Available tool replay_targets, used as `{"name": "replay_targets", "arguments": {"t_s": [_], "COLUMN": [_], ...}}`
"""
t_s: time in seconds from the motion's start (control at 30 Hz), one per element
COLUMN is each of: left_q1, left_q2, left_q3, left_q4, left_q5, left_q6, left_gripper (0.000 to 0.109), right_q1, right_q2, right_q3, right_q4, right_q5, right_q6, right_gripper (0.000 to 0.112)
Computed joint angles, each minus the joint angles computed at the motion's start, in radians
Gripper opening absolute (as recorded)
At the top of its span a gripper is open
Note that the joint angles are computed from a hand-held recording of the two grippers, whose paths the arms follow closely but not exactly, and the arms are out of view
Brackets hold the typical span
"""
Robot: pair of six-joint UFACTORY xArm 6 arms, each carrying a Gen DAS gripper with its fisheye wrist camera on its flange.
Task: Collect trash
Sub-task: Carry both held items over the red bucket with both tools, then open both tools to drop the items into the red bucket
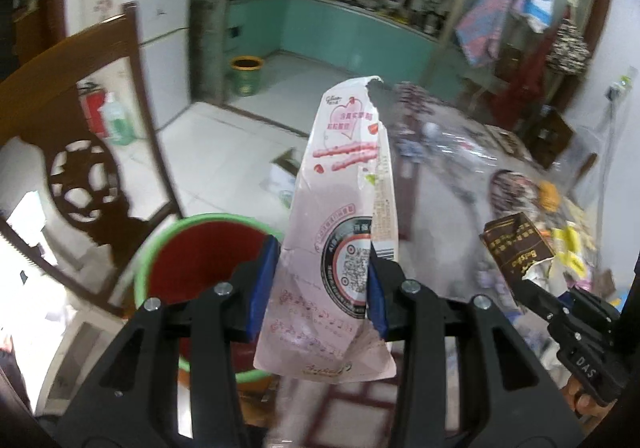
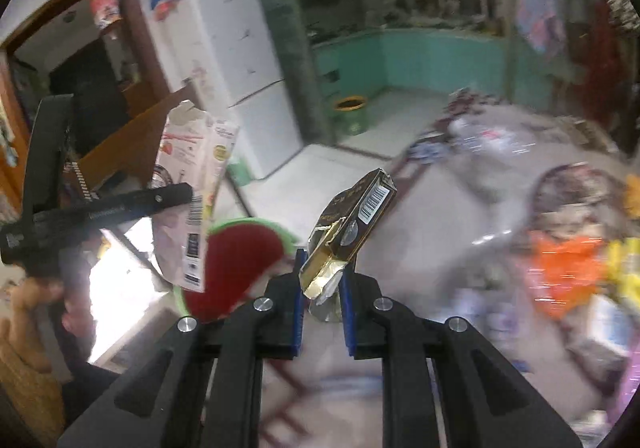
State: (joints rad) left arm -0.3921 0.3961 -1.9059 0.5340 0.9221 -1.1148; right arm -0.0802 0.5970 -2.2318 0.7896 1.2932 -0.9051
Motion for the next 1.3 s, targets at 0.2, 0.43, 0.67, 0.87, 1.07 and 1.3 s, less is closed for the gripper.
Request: {"name": "replay_targets", "arguments": {"t_s": [0.2,0.43,0.67,0.87,1.07,1.3], "left_q1": [0.044,0.078,0.088,0.083,0.07,0.013], "left_q2": [-0.112,-0.183,-0.195,-0.195,-0.153,-0.025], "left_q3": [0.172,0.302,0.318,0.306,0.246,0.042], "left_q4": [0.022,-0.008,-0.018,0.035,0.012,0.011], "left_q5": [0.036,0.037,0.05,0.08,0.072,0.088], "left_q6": [-0.048,-0.049,-0.058,-0.108,-0.08,-0.016], "left_gripper": [0.039,0.039,0.041,0.07,0.071,0.07], "right_q1": [0.088,0.136,0.165,0.15,0.102,0.005], "right_q2": [0.053,0.157,0.258,0.189,0.134,-0.018], "right_q3": [-0.053,-0.173,-0.311,-0.191,-0.132,0.057], "right_q4": [0.019,0.024,0.002,0.029,0.03,-0.018], "right_q5": [0.08,0.164,0.209,0.135,0.125,0.045], "right_q6": [0.029,0.08,0.125,0.124,0.101,-0.032], "right_gripper": [0.015,0.016,0.024,0.056,0.056,0.056]}}
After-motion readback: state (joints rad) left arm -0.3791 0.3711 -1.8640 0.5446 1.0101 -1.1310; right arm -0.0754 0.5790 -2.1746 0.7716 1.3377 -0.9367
